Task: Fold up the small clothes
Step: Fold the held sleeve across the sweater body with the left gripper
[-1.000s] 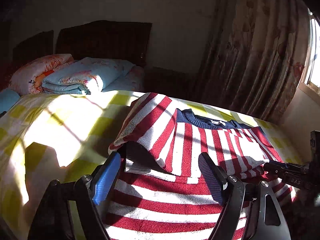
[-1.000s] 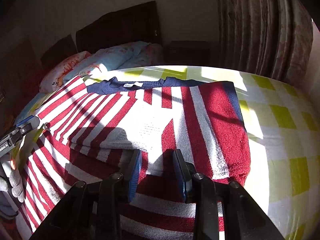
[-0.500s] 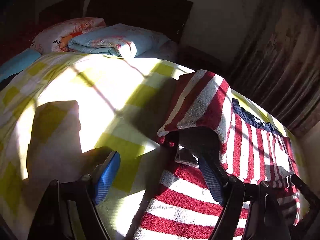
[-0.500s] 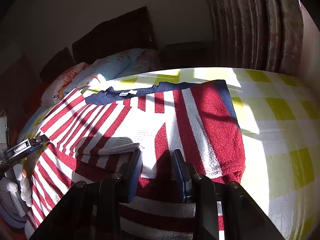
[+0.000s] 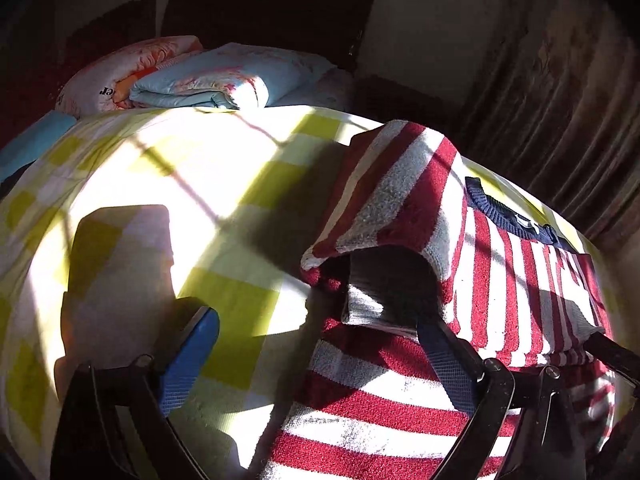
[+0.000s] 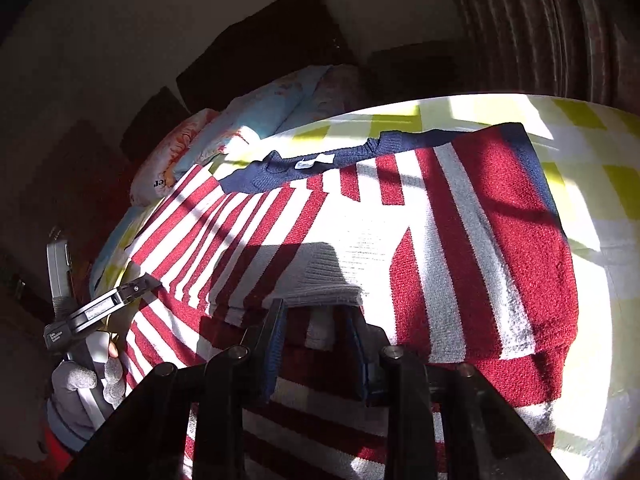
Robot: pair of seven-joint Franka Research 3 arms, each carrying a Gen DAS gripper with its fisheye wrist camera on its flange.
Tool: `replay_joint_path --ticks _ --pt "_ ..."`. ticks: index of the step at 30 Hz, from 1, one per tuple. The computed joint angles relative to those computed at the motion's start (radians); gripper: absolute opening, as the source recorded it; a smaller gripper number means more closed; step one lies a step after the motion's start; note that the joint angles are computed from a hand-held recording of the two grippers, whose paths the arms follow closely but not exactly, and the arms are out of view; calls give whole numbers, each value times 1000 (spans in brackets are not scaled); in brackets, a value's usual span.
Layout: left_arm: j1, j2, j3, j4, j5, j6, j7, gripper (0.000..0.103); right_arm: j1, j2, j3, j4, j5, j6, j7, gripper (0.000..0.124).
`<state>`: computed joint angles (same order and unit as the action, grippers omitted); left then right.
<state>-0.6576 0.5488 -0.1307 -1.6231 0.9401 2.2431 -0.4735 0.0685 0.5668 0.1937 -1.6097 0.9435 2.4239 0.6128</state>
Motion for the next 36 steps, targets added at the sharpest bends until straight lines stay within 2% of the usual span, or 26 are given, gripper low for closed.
replay_joint_path --ticks 2,4,5,7,9,11,14,17,19,25,27,29,30,31,32,33,34,36 --pt "0 3 -1 5 -4 -5 7 103 1 33 0 44 8 -27 65 29" --pt "0 5 -1 9 -9 -9 13 103 12 39 1 48 12 7 93 24" --pt "0 5 -1 9 -9 -10 14 103 20 35 -2 42 7 29 111 16" --pt "-1 5 0 9 -10 -11 12 103 25 23 1 18 8 76 120 8" --pt "-2 1 2 3 -8 -11 0 103 -19 -12 43 -29 81 73 39 7" --pt "-3 -4 3 -5 -4 -9 -15 103 -65 -83 80 -104 209 74 -126 7" --pt "-1 -9 2 -14 0 -9 -26 103 -79 -168 70 -186 340 109 -278 7" --pt "2 -10 -1 -15 0 -12 -27 103 -48 -177 12 -196 332 151 -272 7" --pt "3 -10 -2 -16 0 -13 -29 103 -35 -146 -27 -169 290 129 -205 7" --pt "6 -9 -4 -14 -2 -16 -27 103 -22 -94 -40 -143 217 135 -136 10" --pt "4 -9 -4 -13 -1 -17 -29 103 6 -98 -64 -144 116 144 -57 11" --pt "4 -10 -3 -15 1 -15 -32 103 18 -119 -76 -170 61 190 13 18" --pt "4 -10 -3 -15 1 -15 -32 103 11 -141 -64 -200 89 250 3 18" --pt "3 -10 -3 -16 2 -14 -35 103 4 -163 -41 -229 148 341 -43 20" --pt "4 -11 -3 -17 3 -13 -36 103 -17 -182 -2 -248 244 421 -143 23" --pt "4 -12 -3 -18 3 -13 -37 103 -37 -195 32 -252 343 461 -260 23" --pt "4 -13 -3 -19 3 -13 -37 103 -43 -204 47 -253 379 462 -328 23" --pt "4 -13 -3 -20 5 -13 -40 103 13 -202 5 -253 269 433 -308 23"
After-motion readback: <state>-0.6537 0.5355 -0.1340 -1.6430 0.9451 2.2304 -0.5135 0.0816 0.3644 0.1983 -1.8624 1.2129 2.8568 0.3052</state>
